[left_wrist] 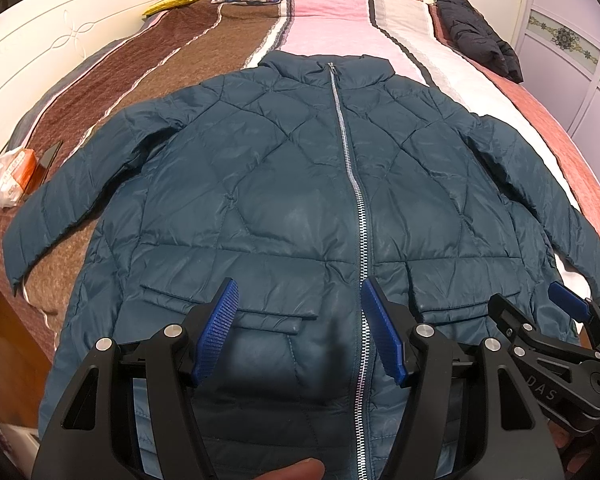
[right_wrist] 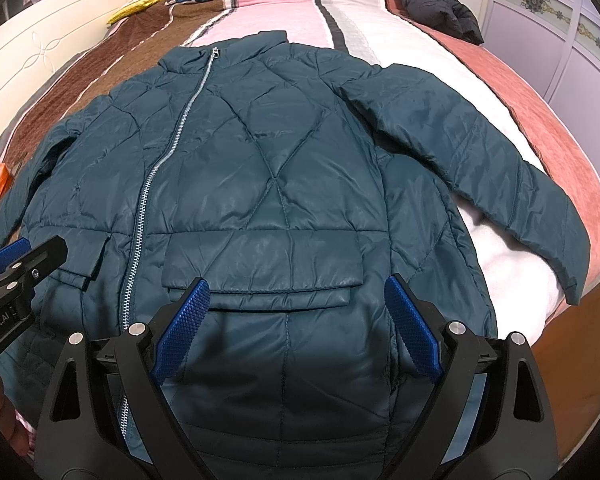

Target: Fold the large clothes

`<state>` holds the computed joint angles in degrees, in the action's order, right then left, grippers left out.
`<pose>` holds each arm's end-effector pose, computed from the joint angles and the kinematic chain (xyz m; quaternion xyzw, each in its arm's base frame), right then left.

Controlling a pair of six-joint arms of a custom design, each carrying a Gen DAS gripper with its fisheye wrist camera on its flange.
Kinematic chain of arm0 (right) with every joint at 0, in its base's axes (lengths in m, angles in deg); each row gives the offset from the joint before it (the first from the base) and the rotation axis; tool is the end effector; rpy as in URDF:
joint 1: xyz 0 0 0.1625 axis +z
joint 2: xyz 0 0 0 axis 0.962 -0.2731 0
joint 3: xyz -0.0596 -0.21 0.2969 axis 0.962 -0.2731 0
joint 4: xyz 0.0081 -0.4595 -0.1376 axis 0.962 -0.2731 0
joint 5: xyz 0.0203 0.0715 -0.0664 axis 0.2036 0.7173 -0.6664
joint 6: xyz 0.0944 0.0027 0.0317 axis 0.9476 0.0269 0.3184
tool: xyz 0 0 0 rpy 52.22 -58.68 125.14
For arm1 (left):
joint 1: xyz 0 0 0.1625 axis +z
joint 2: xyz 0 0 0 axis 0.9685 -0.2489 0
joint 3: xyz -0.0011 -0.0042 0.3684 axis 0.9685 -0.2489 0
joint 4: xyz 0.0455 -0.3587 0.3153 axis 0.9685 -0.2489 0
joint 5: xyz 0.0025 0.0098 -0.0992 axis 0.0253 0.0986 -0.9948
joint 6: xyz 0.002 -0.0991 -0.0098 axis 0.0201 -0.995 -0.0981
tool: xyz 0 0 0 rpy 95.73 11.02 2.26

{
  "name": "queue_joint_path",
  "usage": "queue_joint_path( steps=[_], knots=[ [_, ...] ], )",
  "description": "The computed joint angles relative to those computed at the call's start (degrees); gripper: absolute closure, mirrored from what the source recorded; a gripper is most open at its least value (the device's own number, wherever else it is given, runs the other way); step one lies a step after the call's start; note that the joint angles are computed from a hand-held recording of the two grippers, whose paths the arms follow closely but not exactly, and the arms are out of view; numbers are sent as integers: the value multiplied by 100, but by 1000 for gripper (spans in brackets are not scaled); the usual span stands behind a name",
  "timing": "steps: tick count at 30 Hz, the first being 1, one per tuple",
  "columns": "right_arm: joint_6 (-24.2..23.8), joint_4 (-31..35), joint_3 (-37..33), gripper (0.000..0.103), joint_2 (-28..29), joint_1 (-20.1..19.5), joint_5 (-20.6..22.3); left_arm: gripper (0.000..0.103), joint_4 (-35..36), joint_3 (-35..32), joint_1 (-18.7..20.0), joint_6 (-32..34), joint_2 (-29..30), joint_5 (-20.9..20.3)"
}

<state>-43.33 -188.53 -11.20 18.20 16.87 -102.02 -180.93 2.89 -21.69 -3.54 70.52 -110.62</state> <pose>0.0880 -0.8454 0.1969 0.0782 -0.8850 0.2824 0.3618 -0.3319 -0.8179 0.0119 0.1080 0.8815 -0.2800 0.3647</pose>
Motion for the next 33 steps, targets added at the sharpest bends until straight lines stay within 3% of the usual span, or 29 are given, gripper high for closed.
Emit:
queue_joint_path(
  steps=[19,24,33],
  knots=[
    [49,-212,115,14,-53,-65,49,40,-61,119,21,64,-62,-78],
    [293,-110,-27,14,-57,-72,-8,40,-90,242,73,155,-159,-183],
    [859,-3,-122,14,-142,-191,-67,37,538,-173,83,17,52,-308]
  ],
)
